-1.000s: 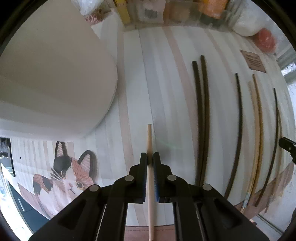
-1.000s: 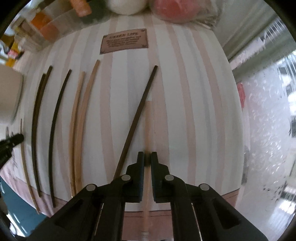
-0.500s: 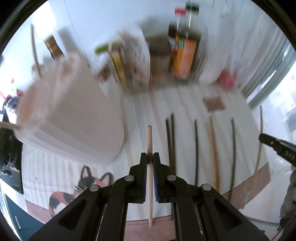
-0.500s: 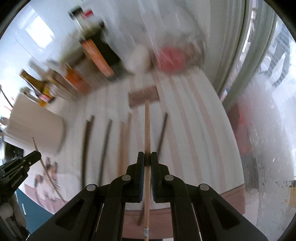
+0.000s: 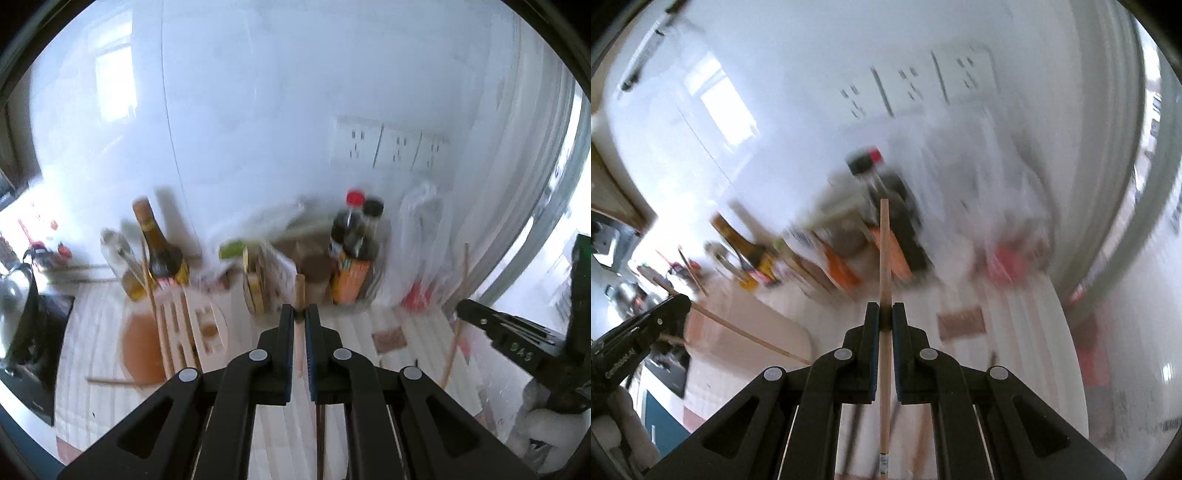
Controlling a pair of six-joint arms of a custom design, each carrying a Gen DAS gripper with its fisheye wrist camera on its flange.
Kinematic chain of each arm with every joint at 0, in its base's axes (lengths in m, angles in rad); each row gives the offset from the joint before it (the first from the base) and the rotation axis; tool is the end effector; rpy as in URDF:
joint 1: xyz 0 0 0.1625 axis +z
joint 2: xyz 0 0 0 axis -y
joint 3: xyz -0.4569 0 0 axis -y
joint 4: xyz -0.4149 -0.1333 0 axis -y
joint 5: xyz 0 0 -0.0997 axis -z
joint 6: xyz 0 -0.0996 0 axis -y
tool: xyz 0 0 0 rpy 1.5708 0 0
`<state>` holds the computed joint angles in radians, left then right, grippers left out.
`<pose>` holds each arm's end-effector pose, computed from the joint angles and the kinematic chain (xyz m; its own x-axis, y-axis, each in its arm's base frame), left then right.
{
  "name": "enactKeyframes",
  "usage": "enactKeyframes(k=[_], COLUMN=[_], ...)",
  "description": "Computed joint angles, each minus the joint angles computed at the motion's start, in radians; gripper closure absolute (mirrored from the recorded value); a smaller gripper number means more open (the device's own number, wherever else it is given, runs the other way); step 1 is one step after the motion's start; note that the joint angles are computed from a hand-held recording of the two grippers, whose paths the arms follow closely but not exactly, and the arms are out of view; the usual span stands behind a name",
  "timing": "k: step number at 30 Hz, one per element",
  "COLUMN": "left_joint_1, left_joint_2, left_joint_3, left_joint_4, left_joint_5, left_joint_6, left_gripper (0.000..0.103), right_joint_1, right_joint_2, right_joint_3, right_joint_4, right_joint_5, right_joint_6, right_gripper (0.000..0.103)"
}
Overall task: Organize utensils
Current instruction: 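Lift both held chopsticks and carry them toward the beige holder, then lower both light chopsticks into the holder slots and open both tools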
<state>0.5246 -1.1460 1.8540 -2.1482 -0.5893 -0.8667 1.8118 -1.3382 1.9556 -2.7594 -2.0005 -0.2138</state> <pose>-0.4069 -0.4851 0.2411 -0.7736 -0.0320 -0.6328 0.4148 0.7294 -0.5439 0.2267 -0.5379 0.3446 -0.8726 -0.1716 0.4572 -0.3949 0.7987 -0.4540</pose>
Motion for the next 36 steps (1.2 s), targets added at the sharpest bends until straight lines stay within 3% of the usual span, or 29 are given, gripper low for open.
enactKeyframes(k=[5,9,18,22,29,36], left_joint_1=[-0.014,-0.026,-0.033,0.003,0.075,0.115], left_joint_2=[-0.031,-0.079,-0.2,-0.232,-0.258,-0.274], left_joint_3=[-0.03,-0.052,-0.094,-0.088,-0.053,-0.017], left_joint_4=[0.019,0.109,0.551,0.632,0.532,0.411], left_joint_5=[0.062,0.115,0.238,0.23,0.169,0.11], left_joint_6=[0.018,-0.031,-0.387,-0.484,-0.427,-0.331], left_gripper=[0.1,0.1,0.1,0.1,0.1,0.1], right_joint_1=[0.073,0.117,0.19,0.215,0.238,0.241], right_joint_2=[0.069,0.129,0.295,0.371,0.47,0.505], right_joint_3=[-0.089,-0.149,-0.291,-0.329,-0.362,-0.332], right_joint_4=[-0.022,-0.039,-0.032,-0.034,-0.06,-0.084], right_joint_5=[0.034,0.063,0.167,0.207,0.265,0.289], right_joint_6=[-0.031,-0.04,-0.041,-0.047,-0.038,-0.078], right_gripper=[0.096,0.096,0.096,0.096,0.096,0.096])
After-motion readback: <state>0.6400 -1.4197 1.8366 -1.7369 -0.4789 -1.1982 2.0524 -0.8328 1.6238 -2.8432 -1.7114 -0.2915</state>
